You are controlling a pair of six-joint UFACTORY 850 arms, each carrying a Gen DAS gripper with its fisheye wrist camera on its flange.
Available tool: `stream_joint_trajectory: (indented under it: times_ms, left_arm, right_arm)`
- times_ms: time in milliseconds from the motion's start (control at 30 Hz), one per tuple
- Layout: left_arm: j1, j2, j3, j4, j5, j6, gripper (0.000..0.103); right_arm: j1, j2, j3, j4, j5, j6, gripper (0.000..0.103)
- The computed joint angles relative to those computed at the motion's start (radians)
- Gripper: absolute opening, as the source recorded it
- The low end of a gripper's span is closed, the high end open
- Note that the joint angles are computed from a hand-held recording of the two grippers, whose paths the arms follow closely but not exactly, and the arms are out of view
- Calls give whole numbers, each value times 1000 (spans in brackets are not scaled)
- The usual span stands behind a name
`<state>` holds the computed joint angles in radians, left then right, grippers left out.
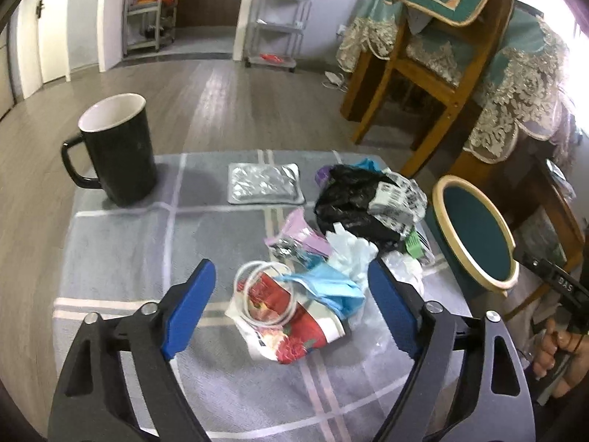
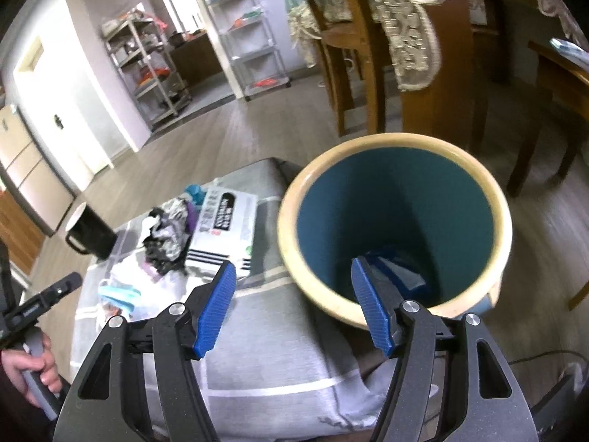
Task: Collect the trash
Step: 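Move both grippers back to the pile and grasp the red-and-white snack bag with the left gripper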
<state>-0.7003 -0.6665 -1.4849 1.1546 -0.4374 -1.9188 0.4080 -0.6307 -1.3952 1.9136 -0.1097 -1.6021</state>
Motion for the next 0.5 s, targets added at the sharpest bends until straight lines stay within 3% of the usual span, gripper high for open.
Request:
stream_joint_trajectory:
  times_ms: [167, 500]
  left_arm:
    - [4, -11, -2, -98, -1, 62, 75]
    - [42, -47, 21, -402, 123, 232, 74]
  right_arm:
    - [26, -10, -11, -153, -15, 118, 67]
    - [64, -27, -27, -376, -52, 289, 67]
